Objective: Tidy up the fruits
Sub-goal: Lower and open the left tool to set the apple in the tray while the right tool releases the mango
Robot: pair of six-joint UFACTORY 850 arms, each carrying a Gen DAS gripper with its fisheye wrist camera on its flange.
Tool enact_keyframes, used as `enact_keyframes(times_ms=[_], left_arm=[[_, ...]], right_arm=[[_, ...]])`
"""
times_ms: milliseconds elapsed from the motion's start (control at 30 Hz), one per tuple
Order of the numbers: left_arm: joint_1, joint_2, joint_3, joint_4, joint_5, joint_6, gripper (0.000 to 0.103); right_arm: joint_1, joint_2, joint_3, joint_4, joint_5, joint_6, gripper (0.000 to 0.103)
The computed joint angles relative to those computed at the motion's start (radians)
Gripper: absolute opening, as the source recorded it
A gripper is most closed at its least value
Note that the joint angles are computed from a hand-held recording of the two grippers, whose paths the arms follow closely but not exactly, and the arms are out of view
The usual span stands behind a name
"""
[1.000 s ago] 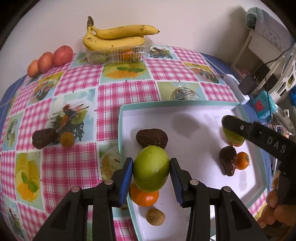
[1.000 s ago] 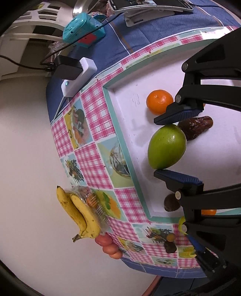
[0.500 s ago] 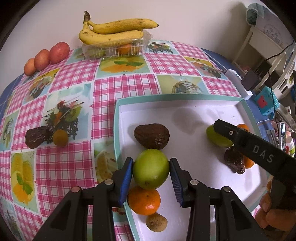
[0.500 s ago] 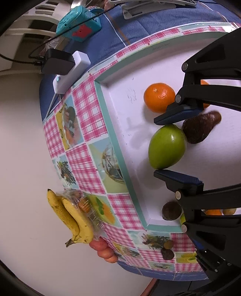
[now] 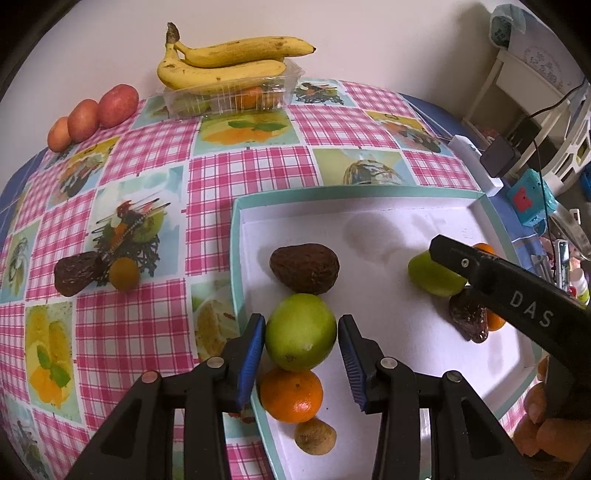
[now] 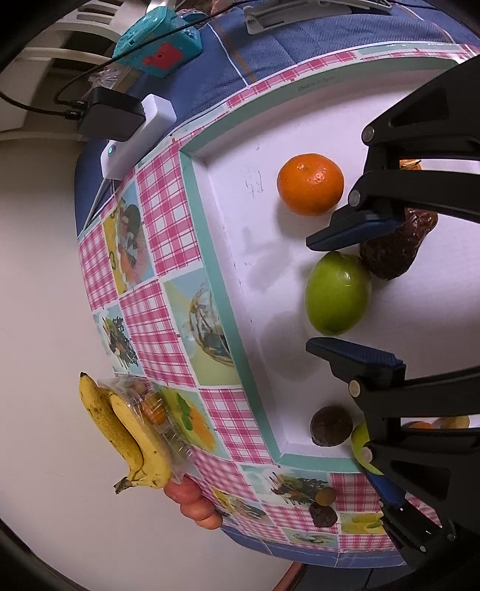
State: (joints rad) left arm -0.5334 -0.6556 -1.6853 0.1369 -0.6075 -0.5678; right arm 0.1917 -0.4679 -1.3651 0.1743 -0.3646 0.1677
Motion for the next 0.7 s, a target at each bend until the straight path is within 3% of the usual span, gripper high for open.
enact_keyframes(times_ms=[300, 700], left_arm=[[0.007, 0.033, 0.02, -0.044, 0.012, 0.036, 0.048], [0.034, 0.066, 0.049, -0.018, -0.001, -0.04, 0.049]], right_arm=[[0.01, 0.024, -0.006, -0.101, -0.037, 0.092, 0.05], [0.025, 0.05, 0.006, -0.187, -0.073, 0.149, 0.05]])
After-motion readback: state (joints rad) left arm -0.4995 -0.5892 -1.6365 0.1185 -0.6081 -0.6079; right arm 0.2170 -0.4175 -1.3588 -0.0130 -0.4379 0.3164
